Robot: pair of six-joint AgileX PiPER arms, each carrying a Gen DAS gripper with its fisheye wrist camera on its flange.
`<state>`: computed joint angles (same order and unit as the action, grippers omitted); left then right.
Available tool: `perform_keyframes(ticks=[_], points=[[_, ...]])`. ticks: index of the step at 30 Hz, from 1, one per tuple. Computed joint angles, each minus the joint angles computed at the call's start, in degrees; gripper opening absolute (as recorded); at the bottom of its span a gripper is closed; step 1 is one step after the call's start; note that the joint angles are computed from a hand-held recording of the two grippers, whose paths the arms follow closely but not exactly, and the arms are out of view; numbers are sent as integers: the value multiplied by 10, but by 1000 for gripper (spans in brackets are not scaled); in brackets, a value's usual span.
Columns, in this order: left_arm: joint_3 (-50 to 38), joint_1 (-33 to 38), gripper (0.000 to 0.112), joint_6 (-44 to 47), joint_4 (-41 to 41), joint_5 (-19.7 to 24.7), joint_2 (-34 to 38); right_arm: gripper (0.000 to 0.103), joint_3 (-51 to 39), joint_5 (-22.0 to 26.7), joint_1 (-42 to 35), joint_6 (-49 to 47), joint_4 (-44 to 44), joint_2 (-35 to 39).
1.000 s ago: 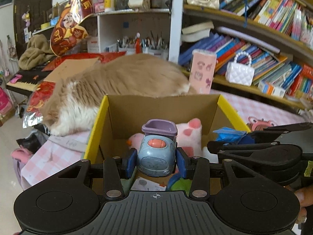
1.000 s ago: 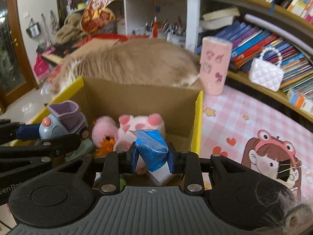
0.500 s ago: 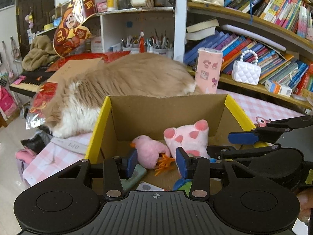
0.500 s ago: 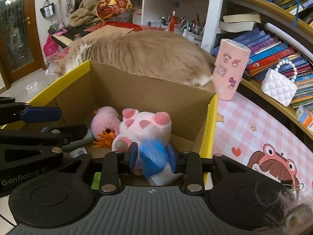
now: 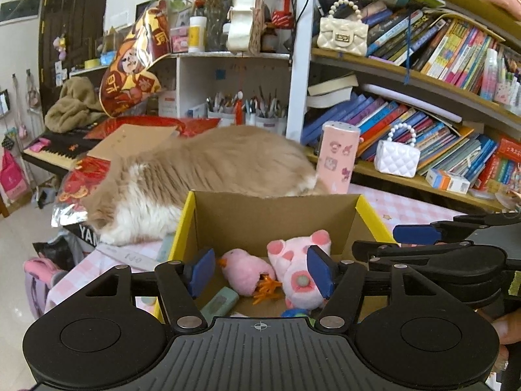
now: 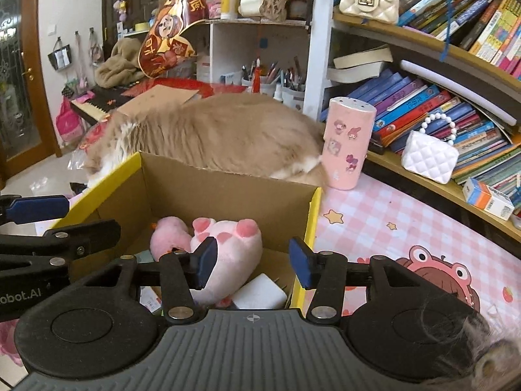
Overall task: Organize objects
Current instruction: 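Open left tool dropping toy car into box while right tool releases bag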
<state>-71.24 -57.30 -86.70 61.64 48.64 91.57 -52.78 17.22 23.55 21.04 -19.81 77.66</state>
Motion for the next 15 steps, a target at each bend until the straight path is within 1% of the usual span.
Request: perform_keyframes(ticks=[5,7,10,15], points=[[35,-30,64,-23,6,22,-29,47,34,22,33,107,-85,-40],[52,-45,67,-36,7,35,-43,47,50,35,49,154,-121,-59],[77,-70,71,-57,8,56,-64,47,74,60,79,214,-161,-90],[114,-114,71,-81,-2,84,-92,47,115,123,152,323,-230,-141]])
